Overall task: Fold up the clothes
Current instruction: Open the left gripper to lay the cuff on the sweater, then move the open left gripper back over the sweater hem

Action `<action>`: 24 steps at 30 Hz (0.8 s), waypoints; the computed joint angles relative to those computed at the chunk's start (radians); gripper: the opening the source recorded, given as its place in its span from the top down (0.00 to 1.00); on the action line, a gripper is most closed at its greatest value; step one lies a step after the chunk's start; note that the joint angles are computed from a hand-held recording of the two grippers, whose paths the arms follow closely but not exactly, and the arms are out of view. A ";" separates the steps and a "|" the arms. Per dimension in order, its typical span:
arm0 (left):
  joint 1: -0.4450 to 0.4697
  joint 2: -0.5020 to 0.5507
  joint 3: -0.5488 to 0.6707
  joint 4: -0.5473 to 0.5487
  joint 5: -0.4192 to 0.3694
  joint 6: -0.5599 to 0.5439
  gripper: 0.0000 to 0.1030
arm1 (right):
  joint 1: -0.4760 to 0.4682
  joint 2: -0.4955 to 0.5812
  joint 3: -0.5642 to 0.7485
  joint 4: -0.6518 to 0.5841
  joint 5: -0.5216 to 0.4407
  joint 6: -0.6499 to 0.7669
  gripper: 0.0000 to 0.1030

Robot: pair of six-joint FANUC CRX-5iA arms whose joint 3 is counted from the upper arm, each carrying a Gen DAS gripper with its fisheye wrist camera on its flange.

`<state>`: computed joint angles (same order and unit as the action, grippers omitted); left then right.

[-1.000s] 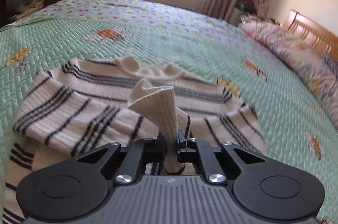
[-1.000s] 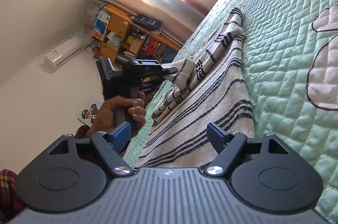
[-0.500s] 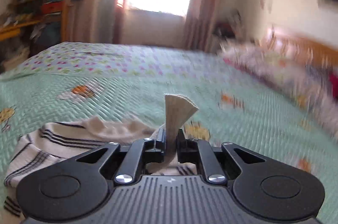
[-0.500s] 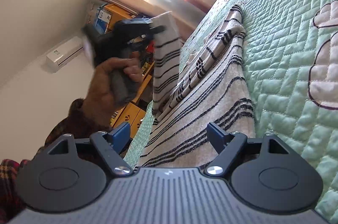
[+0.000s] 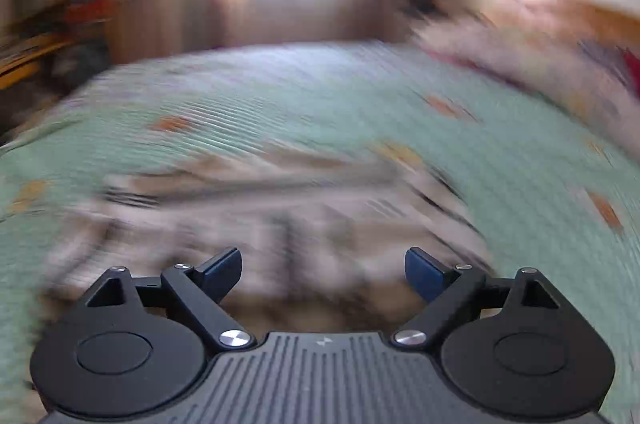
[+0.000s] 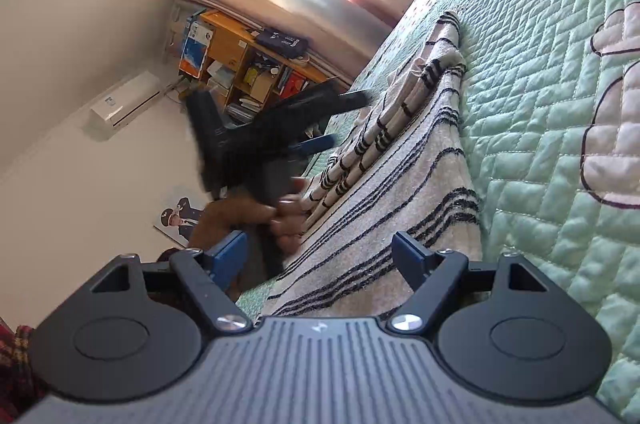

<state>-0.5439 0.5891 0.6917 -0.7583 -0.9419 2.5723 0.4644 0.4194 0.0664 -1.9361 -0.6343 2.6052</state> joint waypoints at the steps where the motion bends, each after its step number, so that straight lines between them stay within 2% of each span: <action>1: 0.024 -0.022 -0.020 -0.012 -0.007 0.070 0.12 | 0.002 0.000 0.002 0.005 0.004 -0.004 0.22; 3: 0.076 -0.060 -0.071 -0.018 -0.009 0.186 0.12 | 0.008 0.000 0.007 0.020 0.016 -0.013 0.22; 4: 0.111 -0.068 -0.094 0.015 -0.006 0.187 0.12 | 0.012 0.000 0.010 0.028 0.022 -0.017 0.22; 5: 0.145 -0.056 -0.101 0.079 -0.029 0.134 0.11 | 0.014 0.002 0.014 0.035 0.027 -0.022 0.22; 6: 0.178 -0.029 -0.088 0.156 -0.080 0.059 0.17 | 0.017 0.003 0.017 0.041 0.031 -0.026 0.22; 7: 0.203 -0.009 -0.095 0.190 -0.107 0.013 0.18 | 0.019 0.005 0.021 0.048 0.035 -0.031 0.22; 9: 0.187 -0.046 -0.165 0.123 -0.052 0.043 0.17 | 0.024 0.007 0.027 0.063 0.044 -0.041 0.22; 13: 0.170 -0.055 -0.160 0.108 -0.077 0.058 0.17 | 0.032 0.007 0.030 0.074 0.059 -0.041 0.22; 15: 0.172 -0.076 -0.178 0.109 -0.060 0.113 0.19 | 0.034 0.008 0.032 0.077 0.063 -0.038 0.22; 18: 0.169 -0.131 -0.236 0.067 0.051 0.210 0.19 | 0.036 0.008 0.035 0.082 0.067 -0.034 0.22; 20: 0.156 -0.125 -0.214 0.011 0.070 0.203 0.17 | 0.036 0.010 0.037 0.085 0.065 -0.038 0.22; 21: 0.146 -0.104 -0.183 -0.025 0.045 0.182 0.10 | 0.035 0.011 0.039 0.087 0.064 -0.039 0.22; 22: 0.147 -0.063 -0.129 -0.016 -0.019 0.121 0.03 | 0.036 0.012 0.040 0.091 0.064 -0.043 0.22; 23: 0.166 0.004 -0.048 0.045 -0.124 0.028 0.01 | 0.037 0.013 0.042 0.096 0.065 -0.046 0.22; 24: 0.187 0.043 -0.009 0.103 -0.178 -0.013 0.00 | 0.038 0.013 0.044 0.103 0.066 -0.051 0.22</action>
<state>-0.3564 0.6324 0.6830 -0.6553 -1.1202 2.5591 0.5027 0.4320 0.1109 -1.8329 -0.5682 2.5538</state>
